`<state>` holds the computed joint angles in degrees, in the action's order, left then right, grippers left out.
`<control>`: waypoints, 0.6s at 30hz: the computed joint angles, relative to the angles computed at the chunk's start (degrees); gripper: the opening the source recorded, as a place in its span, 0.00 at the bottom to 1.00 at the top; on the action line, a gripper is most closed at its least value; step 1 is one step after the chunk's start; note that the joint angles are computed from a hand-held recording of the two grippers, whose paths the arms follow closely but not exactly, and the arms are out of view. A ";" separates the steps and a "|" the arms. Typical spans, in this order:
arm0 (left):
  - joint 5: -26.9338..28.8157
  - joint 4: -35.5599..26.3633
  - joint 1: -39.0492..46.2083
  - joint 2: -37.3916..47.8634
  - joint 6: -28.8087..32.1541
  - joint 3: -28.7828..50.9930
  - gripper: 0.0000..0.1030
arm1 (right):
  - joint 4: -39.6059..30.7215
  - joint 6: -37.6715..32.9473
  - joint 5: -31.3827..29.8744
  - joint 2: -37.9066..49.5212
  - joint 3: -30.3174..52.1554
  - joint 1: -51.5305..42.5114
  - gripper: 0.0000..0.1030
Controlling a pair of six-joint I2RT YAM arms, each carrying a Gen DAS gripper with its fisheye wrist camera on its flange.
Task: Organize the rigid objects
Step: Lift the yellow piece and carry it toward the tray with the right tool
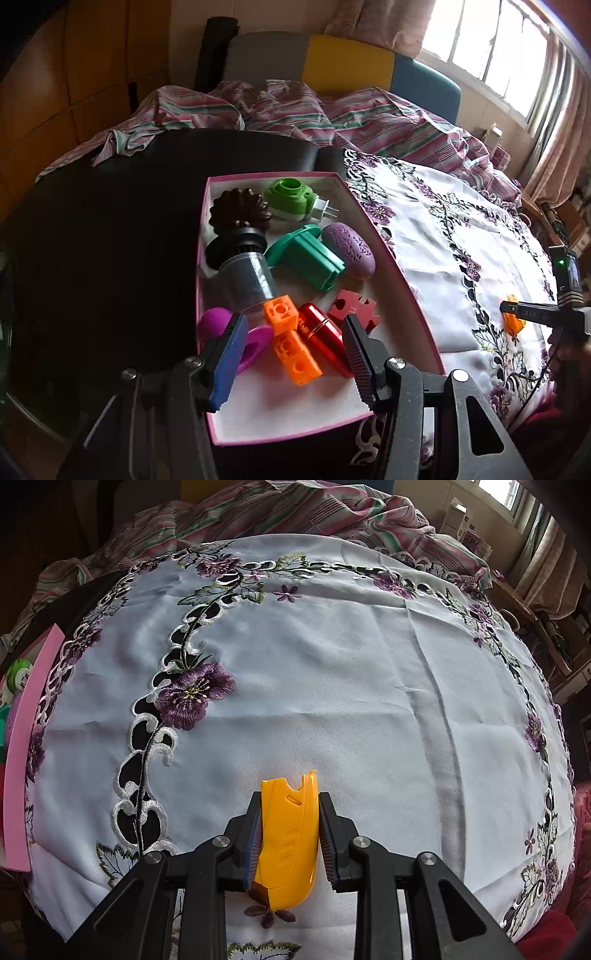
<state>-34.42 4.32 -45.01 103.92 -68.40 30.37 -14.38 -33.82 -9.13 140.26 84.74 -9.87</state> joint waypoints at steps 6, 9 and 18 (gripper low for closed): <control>-0.80 -0.46 -0.87 -0.77 -3.04 -1.83 0.53 | 0.52 -0.25 -0.01 -0.05 -0.36 -0.07 0.26; -1.10 -0.57 -0.88 -1.10 -3.79 -2.58 0.53 | 0.57 -0.36 0.01 0.05 -0.19 -0.07 0.26; -1.21 -0.42 -0.67 -2.59 -5.71 -5.22 0.53 | 1.36 -0.37 0.62 -0.33 -0.85 0.23 0.26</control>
